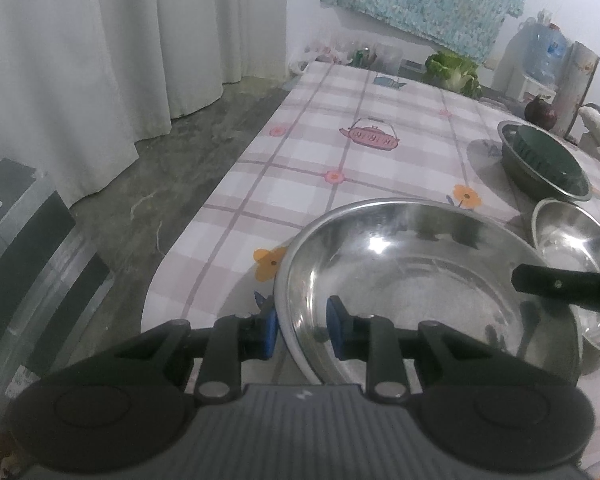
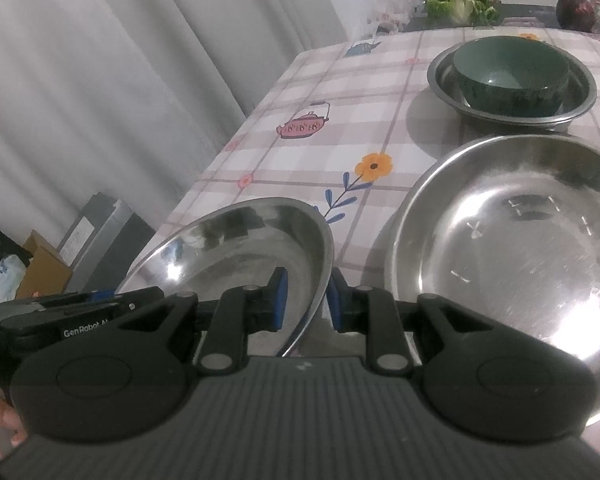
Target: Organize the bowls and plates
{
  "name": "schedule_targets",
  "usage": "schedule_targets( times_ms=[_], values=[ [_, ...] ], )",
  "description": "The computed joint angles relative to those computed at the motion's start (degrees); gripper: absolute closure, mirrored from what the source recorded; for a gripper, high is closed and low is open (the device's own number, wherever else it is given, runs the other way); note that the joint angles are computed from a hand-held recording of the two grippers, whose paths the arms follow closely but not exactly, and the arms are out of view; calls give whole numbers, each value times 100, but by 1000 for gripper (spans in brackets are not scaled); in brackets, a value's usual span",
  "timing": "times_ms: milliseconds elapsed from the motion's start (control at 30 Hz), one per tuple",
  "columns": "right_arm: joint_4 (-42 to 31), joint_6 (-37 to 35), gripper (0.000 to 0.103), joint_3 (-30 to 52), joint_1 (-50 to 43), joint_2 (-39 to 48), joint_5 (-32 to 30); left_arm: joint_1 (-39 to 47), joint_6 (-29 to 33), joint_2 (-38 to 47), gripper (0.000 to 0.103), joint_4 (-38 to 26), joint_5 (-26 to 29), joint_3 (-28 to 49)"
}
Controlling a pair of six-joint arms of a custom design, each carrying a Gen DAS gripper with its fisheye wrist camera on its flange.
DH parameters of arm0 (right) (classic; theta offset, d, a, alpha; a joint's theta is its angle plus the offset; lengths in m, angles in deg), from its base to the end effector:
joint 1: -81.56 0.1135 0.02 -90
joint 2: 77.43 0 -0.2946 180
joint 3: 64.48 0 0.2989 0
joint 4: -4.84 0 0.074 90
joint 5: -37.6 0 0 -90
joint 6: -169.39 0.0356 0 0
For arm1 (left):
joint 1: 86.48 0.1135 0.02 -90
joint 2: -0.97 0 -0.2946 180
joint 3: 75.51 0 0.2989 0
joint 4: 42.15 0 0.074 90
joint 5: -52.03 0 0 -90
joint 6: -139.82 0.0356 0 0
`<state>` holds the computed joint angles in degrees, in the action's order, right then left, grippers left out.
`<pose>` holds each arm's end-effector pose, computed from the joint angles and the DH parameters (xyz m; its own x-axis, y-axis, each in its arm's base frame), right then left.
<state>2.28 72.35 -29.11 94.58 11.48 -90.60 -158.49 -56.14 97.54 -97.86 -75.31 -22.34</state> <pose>0.2375 0.0775 0.0830 -0.7397 -0.2699 -0.6164 -0.6083 0.6598 0.4411 0.0992 -0.2356 0.0998 -0.6717 -0.4065 -0.6193 -0.5093 0.8605 -0.0124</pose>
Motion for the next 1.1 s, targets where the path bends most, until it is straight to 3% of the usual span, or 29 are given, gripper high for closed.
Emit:
schedule_targets(
  times_ms=[600, 1100],
  values=[
    [-188, 2, 82, -90, -310, -492, -313, -51, 16, -200, 77, -454, -340, 242],
    [-652, -209, 82, -45, -1177, -939, -768, 146, 892, -104, 77, -304, -728, 734]
  ],
)
